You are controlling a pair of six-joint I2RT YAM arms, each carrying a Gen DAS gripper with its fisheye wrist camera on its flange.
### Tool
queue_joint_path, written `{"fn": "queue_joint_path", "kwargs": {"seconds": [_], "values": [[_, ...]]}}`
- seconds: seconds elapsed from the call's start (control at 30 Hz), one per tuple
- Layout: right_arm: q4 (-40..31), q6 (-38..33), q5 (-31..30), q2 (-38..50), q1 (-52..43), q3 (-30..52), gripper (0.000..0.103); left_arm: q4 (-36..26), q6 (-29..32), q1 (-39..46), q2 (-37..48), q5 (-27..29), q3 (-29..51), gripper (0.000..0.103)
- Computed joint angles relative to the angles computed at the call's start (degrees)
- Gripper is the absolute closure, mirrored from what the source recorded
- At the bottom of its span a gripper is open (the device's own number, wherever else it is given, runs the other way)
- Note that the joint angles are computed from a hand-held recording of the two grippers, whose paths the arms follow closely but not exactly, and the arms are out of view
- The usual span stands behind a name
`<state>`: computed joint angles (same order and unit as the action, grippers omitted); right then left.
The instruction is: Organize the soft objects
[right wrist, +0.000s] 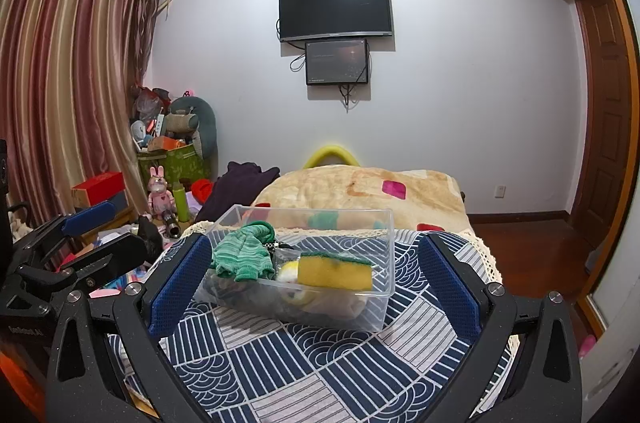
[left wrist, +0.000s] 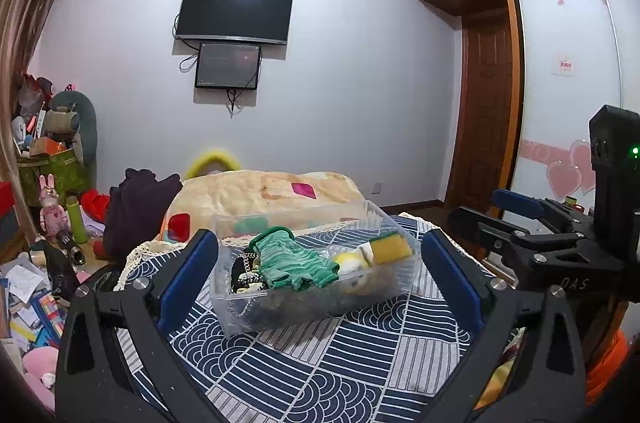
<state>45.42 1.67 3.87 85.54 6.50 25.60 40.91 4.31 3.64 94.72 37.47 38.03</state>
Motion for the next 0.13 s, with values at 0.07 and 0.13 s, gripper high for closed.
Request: {"fn": "queue_joint_path", "kwargs": {"seconds": [0.07, 0.13], "values": [[0.1, 0.0, 0.1, 0.0, 0.1, 0.0, 0.000, -0.5, -0.2, 0.1, 0.1, 0.2, 0.3, 0.000], [0.1, 0.0, 0.1, 0.0, 0.0, 0.0, 0.000, -0.5, -0.2, 0.1, 0.1, 0.1, 0.3, 0.000]]}}
